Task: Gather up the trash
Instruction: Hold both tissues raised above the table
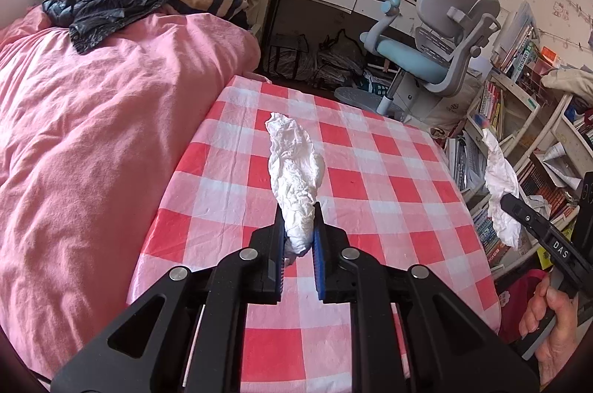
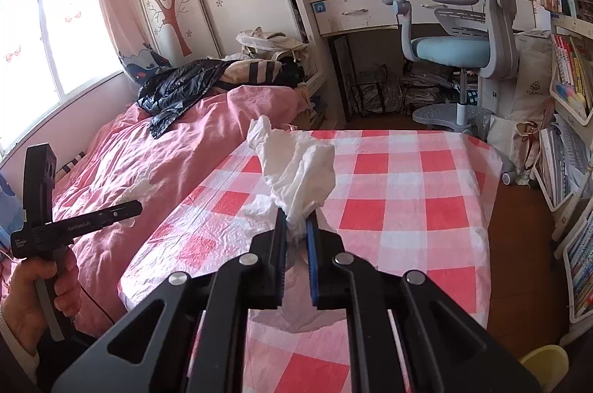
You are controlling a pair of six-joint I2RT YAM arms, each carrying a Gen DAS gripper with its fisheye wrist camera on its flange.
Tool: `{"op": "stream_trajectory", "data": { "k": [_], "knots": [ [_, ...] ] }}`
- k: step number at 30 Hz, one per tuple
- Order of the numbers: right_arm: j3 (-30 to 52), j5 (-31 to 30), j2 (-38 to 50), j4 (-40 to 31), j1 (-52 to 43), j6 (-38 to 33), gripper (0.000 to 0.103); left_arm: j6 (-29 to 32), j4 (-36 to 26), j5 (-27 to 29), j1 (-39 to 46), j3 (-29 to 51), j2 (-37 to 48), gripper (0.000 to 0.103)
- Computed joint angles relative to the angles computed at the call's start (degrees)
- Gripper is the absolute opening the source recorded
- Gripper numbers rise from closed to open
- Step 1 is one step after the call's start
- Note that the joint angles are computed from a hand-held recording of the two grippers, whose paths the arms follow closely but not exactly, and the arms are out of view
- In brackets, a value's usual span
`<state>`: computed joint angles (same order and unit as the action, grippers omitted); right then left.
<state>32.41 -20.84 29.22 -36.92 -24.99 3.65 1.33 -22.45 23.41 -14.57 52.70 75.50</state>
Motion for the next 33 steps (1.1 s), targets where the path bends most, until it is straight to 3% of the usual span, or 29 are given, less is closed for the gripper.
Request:
{"op": "stream_trajectory", "data": {
  "k": [5,20,33],
  "knots": [
    [-1.1,1.21,0.29,-0.17,0.28,-0.66,0.011,0.58,0.82,-3.31,-2.15,-0.02,1.2,0.012],
    [-1.77,1.82,2.22,1.21,2.2,-0.97,0.012,-0.52,2.63,-6.47,-7.28,1.0,3.45,0.012],
    [-2.04,1.28,2.37,1.54,1.56,-1.2,0.012,-0.38,2.94,-6.78,-7.56,1.13,3.93,0.012]
  ]
}}
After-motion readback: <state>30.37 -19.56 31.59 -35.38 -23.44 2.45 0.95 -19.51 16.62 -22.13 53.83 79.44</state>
